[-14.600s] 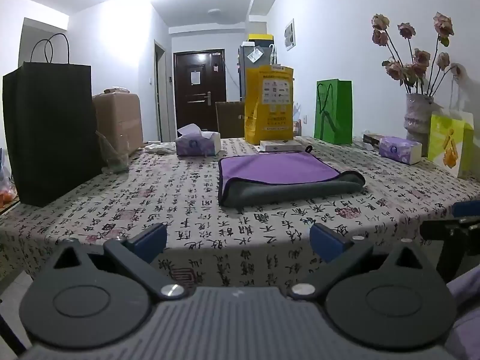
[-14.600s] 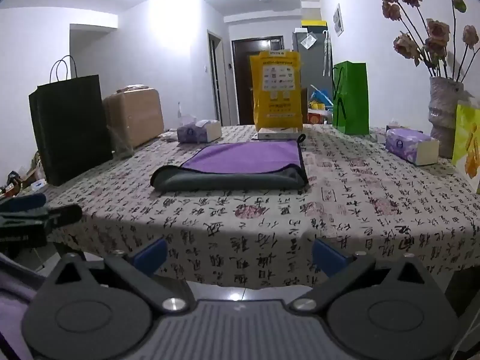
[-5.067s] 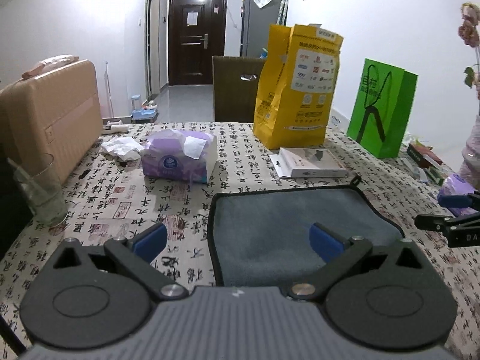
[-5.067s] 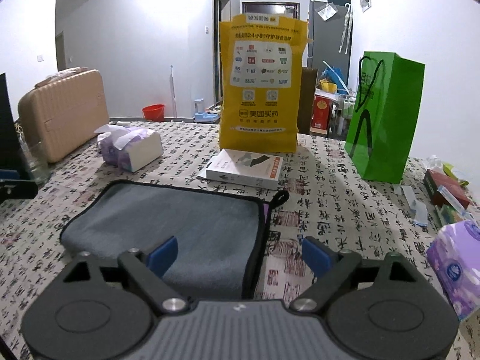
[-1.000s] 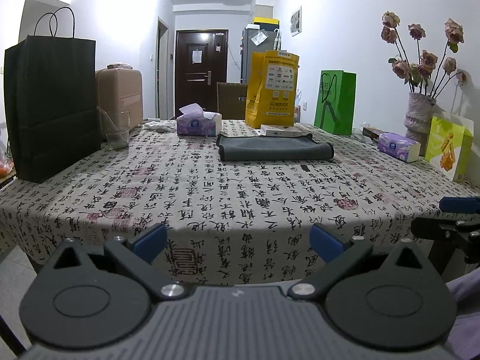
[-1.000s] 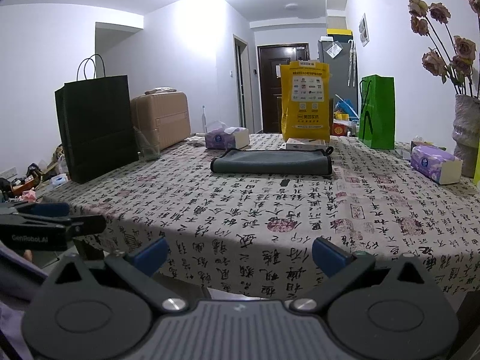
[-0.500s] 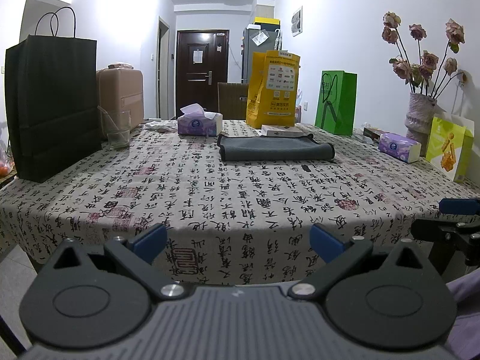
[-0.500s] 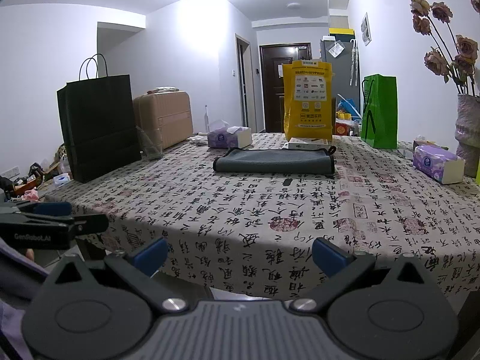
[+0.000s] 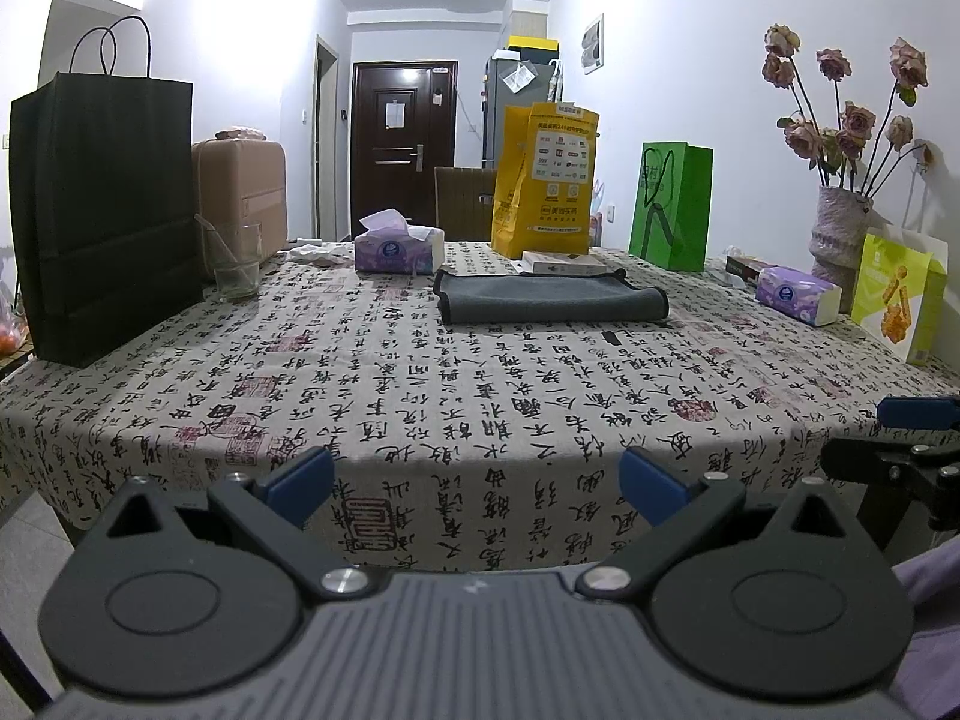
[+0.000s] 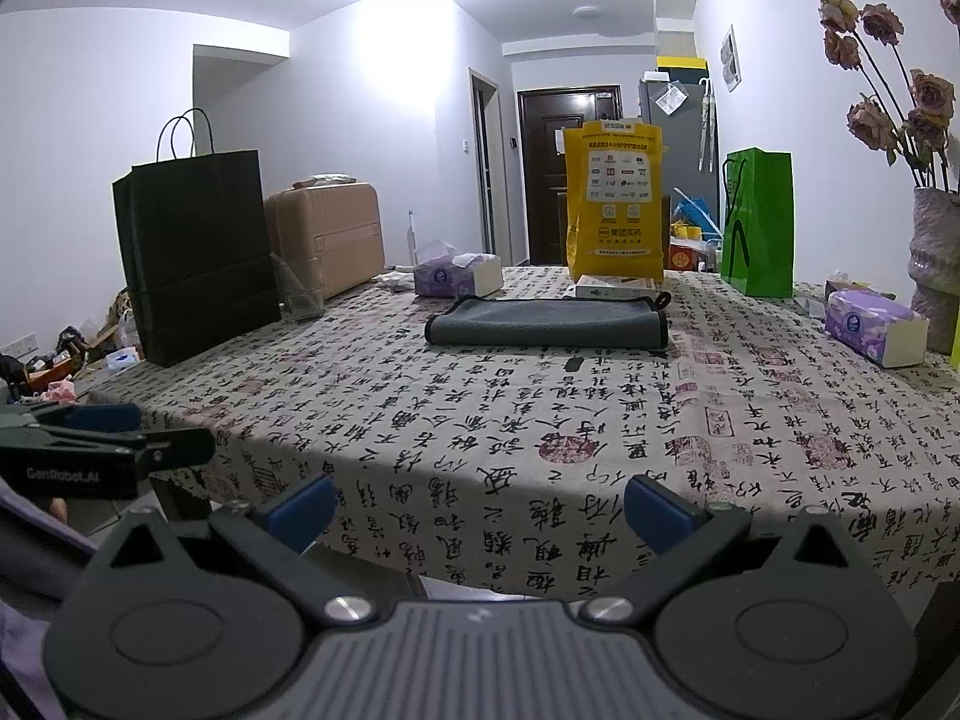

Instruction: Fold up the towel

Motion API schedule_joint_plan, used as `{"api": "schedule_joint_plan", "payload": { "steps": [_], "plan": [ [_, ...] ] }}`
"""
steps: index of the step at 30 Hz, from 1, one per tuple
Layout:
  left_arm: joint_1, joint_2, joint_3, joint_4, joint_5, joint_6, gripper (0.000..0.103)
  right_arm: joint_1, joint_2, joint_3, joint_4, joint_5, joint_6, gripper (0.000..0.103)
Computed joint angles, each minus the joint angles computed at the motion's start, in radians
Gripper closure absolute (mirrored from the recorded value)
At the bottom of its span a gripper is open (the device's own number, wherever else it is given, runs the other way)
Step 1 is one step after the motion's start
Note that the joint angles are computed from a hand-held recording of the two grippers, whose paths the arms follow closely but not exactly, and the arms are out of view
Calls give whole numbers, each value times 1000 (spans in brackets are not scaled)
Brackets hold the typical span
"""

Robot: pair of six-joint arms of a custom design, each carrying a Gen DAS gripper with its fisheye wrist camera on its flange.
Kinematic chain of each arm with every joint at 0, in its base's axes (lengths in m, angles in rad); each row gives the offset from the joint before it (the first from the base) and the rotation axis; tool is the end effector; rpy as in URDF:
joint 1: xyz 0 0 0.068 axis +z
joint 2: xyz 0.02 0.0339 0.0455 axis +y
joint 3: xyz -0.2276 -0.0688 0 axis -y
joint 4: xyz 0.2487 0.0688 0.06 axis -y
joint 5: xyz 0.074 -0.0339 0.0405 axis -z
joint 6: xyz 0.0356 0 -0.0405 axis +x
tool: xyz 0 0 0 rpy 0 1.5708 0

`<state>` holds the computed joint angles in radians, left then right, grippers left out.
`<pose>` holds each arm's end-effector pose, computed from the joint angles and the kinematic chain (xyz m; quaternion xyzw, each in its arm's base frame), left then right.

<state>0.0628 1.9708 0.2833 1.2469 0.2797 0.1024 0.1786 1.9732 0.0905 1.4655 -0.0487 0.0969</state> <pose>0.2373 0.0051 0.0230 0.0912 0.8346 -0.0736 0.5382 0.1868 0.0355 0.0234 -0.0475 0.8367 0.0951 0.5372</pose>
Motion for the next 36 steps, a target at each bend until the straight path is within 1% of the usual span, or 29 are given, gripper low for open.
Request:
{"api": "schedule_joint_plan", "payload": {
  "steps": [11,17,36],
  "plan": [
    [-1,2,0,2,0,0,0,-4,6,2,-1,-10,-1,0],
    [-1,4,0,6,-2,0,0,7,9,2,4,3,1,0],
    [0,-32,0,-23,-3,1,0,-3,-5,-1,-2,-2,-6,0]
  ]
}}
